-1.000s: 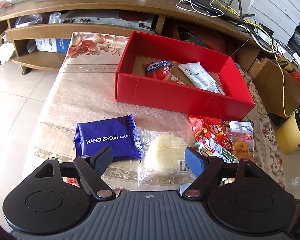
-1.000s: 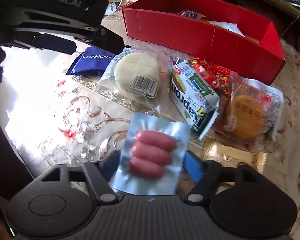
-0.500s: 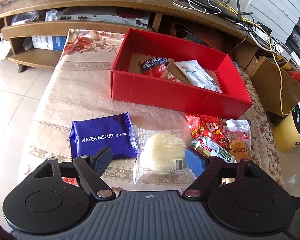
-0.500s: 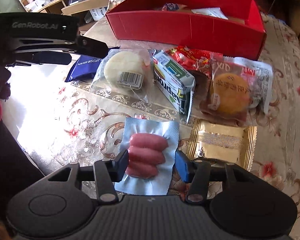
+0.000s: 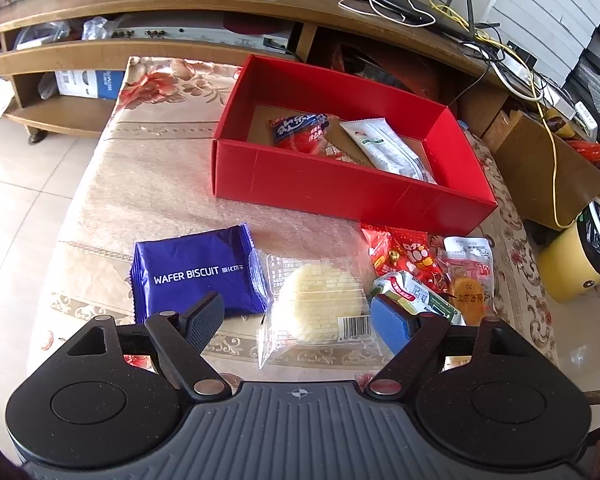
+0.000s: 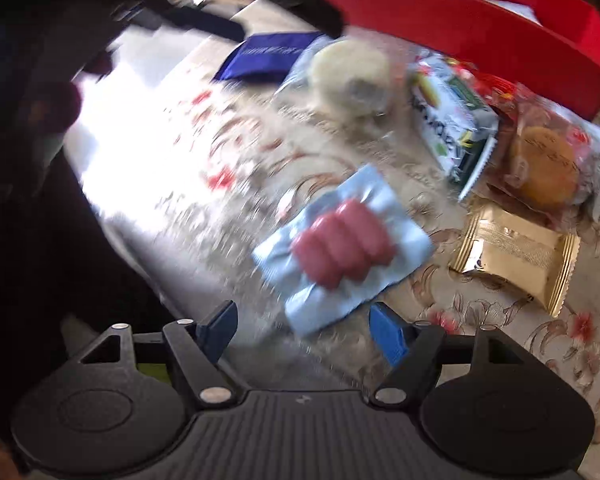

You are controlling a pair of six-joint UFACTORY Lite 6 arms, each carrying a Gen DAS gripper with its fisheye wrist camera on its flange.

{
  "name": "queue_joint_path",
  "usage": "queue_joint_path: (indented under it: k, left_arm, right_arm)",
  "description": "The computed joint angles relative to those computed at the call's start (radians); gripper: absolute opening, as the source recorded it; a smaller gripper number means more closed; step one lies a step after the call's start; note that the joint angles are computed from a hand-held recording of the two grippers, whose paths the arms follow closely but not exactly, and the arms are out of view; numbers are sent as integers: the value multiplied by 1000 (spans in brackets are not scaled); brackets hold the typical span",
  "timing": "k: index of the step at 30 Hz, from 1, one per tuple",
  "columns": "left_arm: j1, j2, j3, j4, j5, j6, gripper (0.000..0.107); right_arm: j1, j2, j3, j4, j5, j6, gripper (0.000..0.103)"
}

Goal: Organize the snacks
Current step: 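Lower the right gripper onto the sausage pack and grasp it, then lift the sausage pack with right gripper while left gripper grasps the plastic-wrapped bun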

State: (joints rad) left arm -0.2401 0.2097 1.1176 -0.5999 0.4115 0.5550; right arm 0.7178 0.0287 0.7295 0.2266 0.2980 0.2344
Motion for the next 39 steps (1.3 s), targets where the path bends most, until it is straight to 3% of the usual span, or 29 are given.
queue_joint_path:
  k: [4, 10, 16, 21, 24, 28, 29, 30, 33, 39]
  left_arm:
    - [-1, 1, 1, 2, 0, -3, 85]
    - [-5, 3, -2, 16, -5, -17, 86]
    - [20, 20, 12, 20, 6, -30, 86]
    - [29, 25, 18, 15, 17, -24, 86]
    - [29, 29, 23, 8, 22, -20, 86]
    - [28, 36, 29, 11, 27, -23, 86]
    - [28, 37, 30, 12, 28, -25, 86]
    - [28, 38, 32, 13, 28, -26, 86]
    - [30, 40, 33, 9, 28, -24, 86]
    - [28, 44, 36, 16, 29, -33, 86]
  right_arm:
    - [-12, 26, 67, -219, 34, 85, 69]
    - [-67, 213, 221, -67, 39, -270, 72]
    - [-78, 296, 293, 62, 102, -519, 101]
    - [-46, 317, 311, -43, 110, -432, 101]
    - [-39, 329, 315, -136, 80, -275, 101]
    - [-22, 357, 362, -188, 126, -216, 101]
    - [-22, 362, 376, -196, 145, -194, 99]
    - [-22, 365, 392, -205, 163, -171, 91]
    - [-48, 334, 385, -167, 191, -177, 89]
    - [-90, 198, 215, -171, 102, -48, 80]
